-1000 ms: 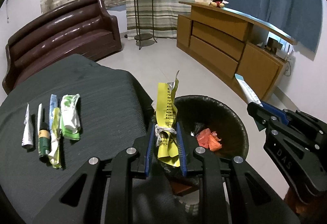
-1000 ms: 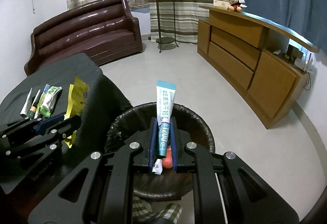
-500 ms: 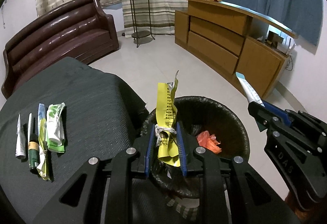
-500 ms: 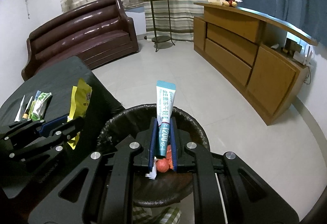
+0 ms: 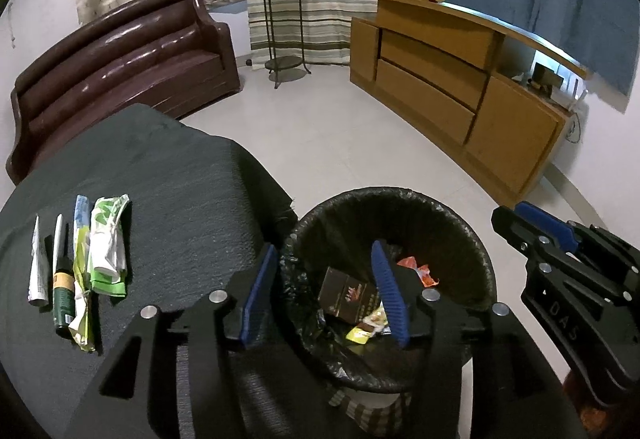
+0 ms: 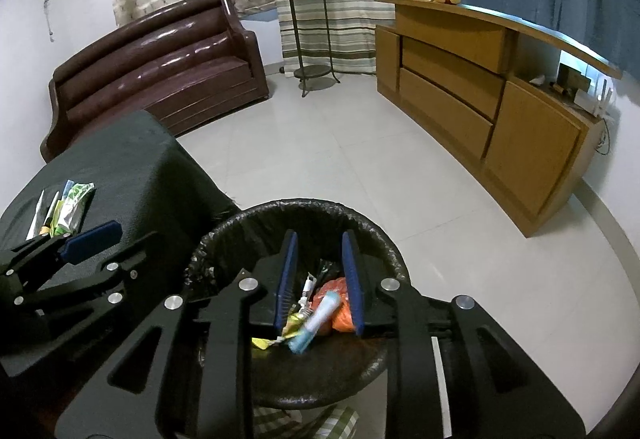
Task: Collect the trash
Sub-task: 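Move both open tools back over the remaining trash on the table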
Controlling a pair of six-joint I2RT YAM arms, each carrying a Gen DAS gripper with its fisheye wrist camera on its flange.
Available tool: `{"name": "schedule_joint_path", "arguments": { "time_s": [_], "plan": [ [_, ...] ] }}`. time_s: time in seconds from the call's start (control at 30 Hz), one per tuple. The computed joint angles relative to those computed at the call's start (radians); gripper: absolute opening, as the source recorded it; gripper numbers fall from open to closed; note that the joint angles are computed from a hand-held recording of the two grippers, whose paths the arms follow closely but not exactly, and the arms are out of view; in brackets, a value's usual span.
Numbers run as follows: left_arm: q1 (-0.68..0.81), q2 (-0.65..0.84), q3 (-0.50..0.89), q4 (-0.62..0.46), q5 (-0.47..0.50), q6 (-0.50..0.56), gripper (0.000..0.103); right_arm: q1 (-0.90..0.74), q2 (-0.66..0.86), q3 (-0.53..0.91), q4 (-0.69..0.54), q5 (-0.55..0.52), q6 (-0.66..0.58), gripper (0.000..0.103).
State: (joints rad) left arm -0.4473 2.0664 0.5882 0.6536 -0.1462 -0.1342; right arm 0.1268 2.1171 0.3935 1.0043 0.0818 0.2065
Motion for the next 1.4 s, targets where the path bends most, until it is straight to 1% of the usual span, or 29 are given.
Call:
{"name": "schedule_joint_path", "arguments": {
  "time_s": [0.13,0.2,0.27,0.4,0.57,0.67,0.83,1.1,1.2,1.3,1.4],
  "plan": [
    [0.023,-0.025,-0.022,0.005,0.009,0.007,0.052,-0.002,-0.005,0.001,-0.005,-0.006,-0.002,0.026],
    [0.038,-0.04,-0.037,0.009,0.013,0.01,0.053,0.004,-0.008,-0.003,-0.002,-0.005,-0.003,0.029],
    [0.057,-0.058,-0.049,0.003,0.018,0.011,0.054,0.021,-0.013,-0.005,-0.005,0.003,0.003,0.031],
    [0.108,-0.095,-0.093,0.015,0.031,0.021,0.057,0.074,-0.027,0.011,-0.042,0.022,0.026,0.032],
    [0.202,-0.15,-0.171,0.057,0.047,0.065,0.057,0.149,-0.04,0.032,-0.084,0.047,0.049,0.033],
    [0.267,-0.174,-0.204,0.071,0.062,0.089,0.057,0.204,-0.043,0.053,-0.11,0.063,0.065,0.039],
    [0.395,-0.194,-0.231,0.078,0.098,0.129,0.057,0.285,-0.048,0.099,-0.162,0.079,0.085,0.039],
    [0.62,-0.162,-0.196,0.063,0.165,0.188,0.057,0.393,-0.039,0.21,-0.269,0.09,0.109,0.039],
    [0.686,-0.138,-0.146,0.026,0.186,0.193,0.057,0.428,-0.025,0.262,-0.302,0.092,0.111,0.039],
    [0.714,-0.123,-0.121,0.014,0.192,0.193,0.057,0.448,-0.015,0.307,-0.334,0.092,0.109,0.039],
    [0.742,-0.103,-0.078,-0.025,0.215,0.196,0.057,0.467,0.004,0.357,-0.367,0.093,0.112,0.039]
  ]
}}
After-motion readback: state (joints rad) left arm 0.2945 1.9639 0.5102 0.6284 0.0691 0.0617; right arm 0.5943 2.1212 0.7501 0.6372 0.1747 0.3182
